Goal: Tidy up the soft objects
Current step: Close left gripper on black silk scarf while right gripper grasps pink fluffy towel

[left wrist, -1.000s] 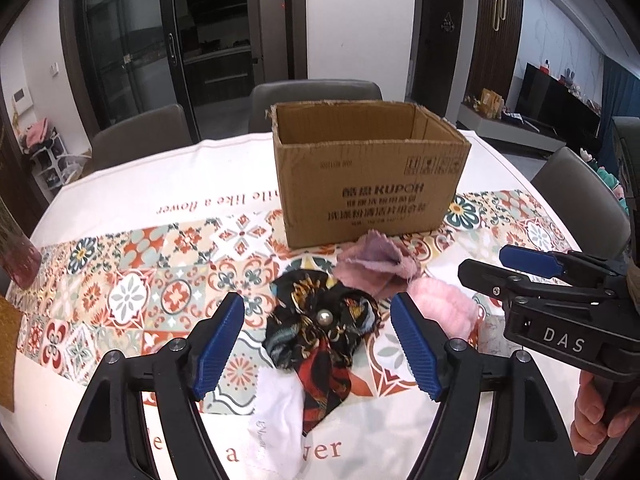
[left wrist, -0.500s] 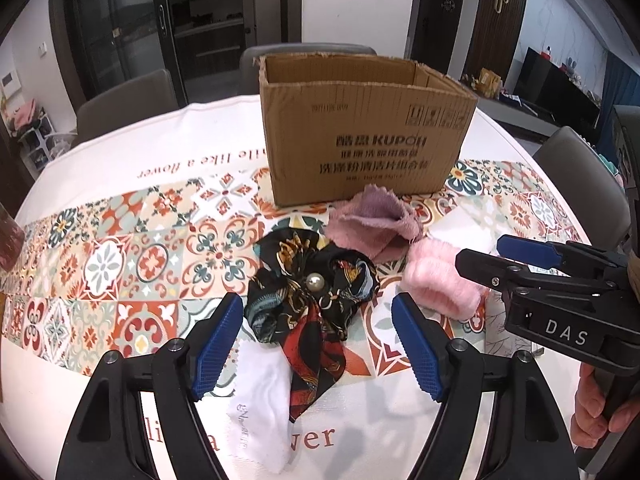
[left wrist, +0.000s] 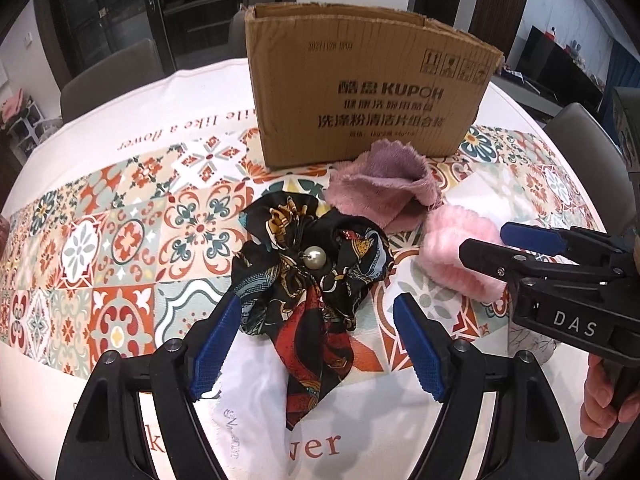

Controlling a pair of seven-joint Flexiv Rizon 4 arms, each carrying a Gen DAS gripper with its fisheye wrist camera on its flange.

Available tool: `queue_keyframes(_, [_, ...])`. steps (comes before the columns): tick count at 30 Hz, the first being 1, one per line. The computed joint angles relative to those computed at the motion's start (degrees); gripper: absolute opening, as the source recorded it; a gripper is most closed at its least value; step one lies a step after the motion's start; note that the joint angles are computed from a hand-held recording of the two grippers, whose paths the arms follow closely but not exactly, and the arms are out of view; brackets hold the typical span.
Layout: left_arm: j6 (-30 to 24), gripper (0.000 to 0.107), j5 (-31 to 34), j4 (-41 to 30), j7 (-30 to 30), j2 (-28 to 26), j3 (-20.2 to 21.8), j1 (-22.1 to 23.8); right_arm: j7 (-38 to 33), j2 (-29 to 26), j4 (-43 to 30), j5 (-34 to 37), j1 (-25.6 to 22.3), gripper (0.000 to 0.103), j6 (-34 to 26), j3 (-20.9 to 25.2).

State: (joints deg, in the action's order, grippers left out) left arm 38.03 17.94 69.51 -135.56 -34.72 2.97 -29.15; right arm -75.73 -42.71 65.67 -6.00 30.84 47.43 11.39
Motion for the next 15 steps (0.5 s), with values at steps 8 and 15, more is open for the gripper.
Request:
queue_keyframes(8, [0.9,0.078,-2.8,0.2,1.5,-1.7,-0.8,1.5,-1.3,-2.4,-3.2,-0.5,0.5,0.055,-2.2,-0.3])
queue_keyframes(15, [1.3,0.078,-4.7,-0.4,2.9,-3.4,-0.6,2.3,-2.4,-4.5,-6.2,0.0,0.6,0.055,-4.5,-0.5])
